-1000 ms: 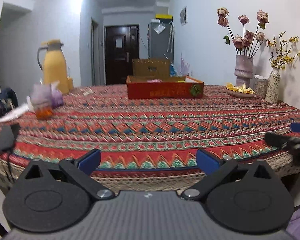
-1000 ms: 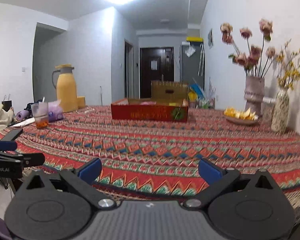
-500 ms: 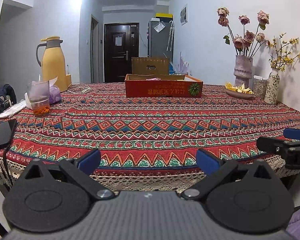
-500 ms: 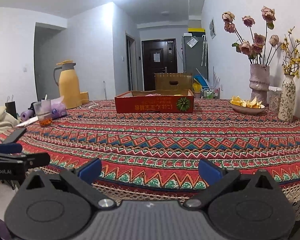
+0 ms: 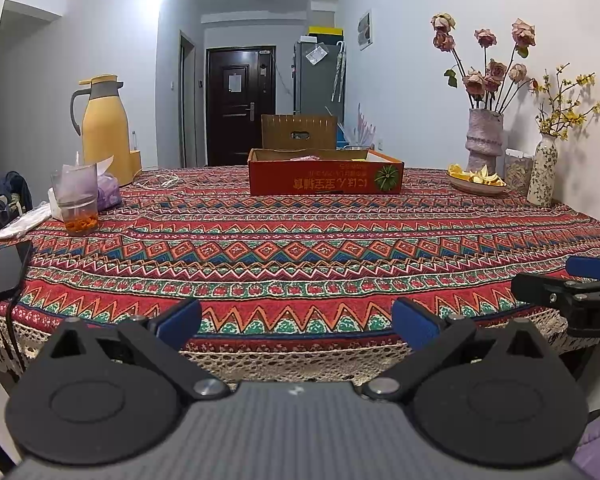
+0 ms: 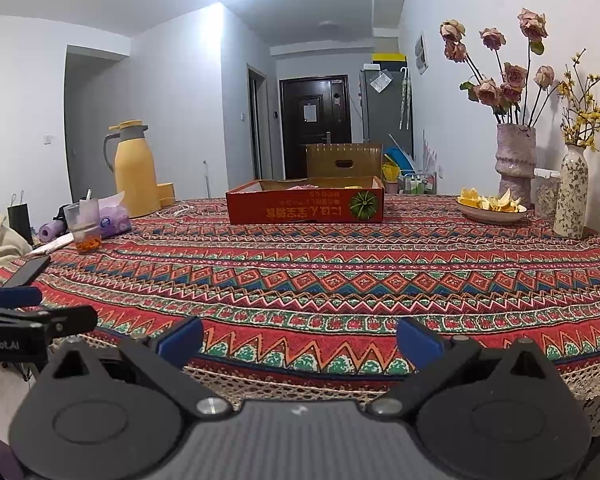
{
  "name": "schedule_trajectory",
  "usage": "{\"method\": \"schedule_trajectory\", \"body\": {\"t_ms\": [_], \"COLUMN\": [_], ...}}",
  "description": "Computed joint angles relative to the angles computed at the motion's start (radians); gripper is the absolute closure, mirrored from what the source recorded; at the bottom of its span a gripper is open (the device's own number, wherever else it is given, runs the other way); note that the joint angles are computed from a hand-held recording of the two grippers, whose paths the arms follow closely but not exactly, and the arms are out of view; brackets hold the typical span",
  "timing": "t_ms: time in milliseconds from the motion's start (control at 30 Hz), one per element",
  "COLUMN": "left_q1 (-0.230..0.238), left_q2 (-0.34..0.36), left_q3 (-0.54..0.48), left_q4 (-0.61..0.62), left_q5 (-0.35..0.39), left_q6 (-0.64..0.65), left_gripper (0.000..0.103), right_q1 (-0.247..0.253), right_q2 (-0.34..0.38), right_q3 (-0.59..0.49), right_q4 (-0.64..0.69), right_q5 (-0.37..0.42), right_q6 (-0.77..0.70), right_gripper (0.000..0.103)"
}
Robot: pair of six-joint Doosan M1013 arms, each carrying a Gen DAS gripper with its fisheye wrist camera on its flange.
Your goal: Organize snacks
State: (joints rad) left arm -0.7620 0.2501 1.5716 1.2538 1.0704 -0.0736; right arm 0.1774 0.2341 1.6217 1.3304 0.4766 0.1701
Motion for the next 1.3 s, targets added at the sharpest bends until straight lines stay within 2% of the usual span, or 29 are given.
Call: {"method": "schedule_trajectory", "body": {"t_ms": [1300], "left_q1": [0.001], "left_q2": [0.0], "left_q3": [-0.001], "left_q4": [0.0], "left_q5": [0.004], "left_q6": [0.013], "left_gripper": [0.0], "right_q1": [0.003], "right_q2": [-0.001], "right_q3": [-0.002], "right_q4": [-0.018], "right_q5": [-0.008], "right_q6": [0.006], "right_gripper": [0.0]}}
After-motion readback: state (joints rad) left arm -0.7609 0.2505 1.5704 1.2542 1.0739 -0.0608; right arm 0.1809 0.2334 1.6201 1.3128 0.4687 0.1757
